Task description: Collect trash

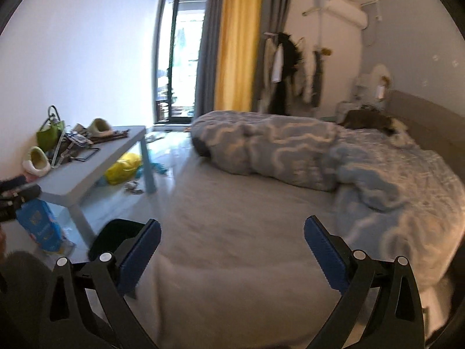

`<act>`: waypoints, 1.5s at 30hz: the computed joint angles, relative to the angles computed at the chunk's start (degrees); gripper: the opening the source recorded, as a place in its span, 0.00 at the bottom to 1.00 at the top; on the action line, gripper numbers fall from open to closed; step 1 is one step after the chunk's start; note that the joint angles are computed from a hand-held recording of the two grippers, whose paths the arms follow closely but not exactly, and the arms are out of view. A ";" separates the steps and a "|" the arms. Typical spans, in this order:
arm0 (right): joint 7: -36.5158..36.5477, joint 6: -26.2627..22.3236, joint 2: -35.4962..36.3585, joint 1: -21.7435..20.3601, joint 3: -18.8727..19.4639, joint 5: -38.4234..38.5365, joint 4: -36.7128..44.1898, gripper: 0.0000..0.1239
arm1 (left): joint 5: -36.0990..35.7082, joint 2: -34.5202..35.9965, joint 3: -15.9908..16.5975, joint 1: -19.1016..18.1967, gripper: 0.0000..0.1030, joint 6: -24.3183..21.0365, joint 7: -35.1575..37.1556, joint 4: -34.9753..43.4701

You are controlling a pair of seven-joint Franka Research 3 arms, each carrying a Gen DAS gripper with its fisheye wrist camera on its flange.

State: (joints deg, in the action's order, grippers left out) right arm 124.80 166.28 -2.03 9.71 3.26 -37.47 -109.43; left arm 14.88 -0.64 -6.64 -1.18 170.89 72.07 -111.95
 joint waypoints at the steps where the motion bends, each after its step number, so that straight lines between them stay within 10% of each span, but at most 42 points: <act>1: 1.43 0.48 -1.94 -0.52 -0.37 -1.25 -2.31 0.80 | -0.65 -0.62 -0.04 -0.08 0.97 0.10 0.66 -1.01; 11: 10.71 9.18 -14.40 -12.54 2.81 -3.97 -19.10 0.80 | 1.14 -5.19 -0.31 -0.40 0.97 4.09 -2.87 -7.68; 21: -7.92 12.74 -15.12 -4.54 -2.92 11.04 -22.77 0.80 | 25.83 -5.81 -5.12 4.71 0.97 2.18 -23.62 -6.47; 45: -23.45 13.64 -15.03 -9.39 4.40 30.35 -23.51 0.80 | 21.50 -5.52 -2.51 1.96 0.97 2.44 -21.16 -6.89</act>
State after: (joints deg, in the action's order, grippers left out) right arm 101.35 179.91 -17.05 0.32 7.66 -7.12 -132.93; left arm 36.38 -6.16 -9.15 0.78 173.32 50.91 -118.84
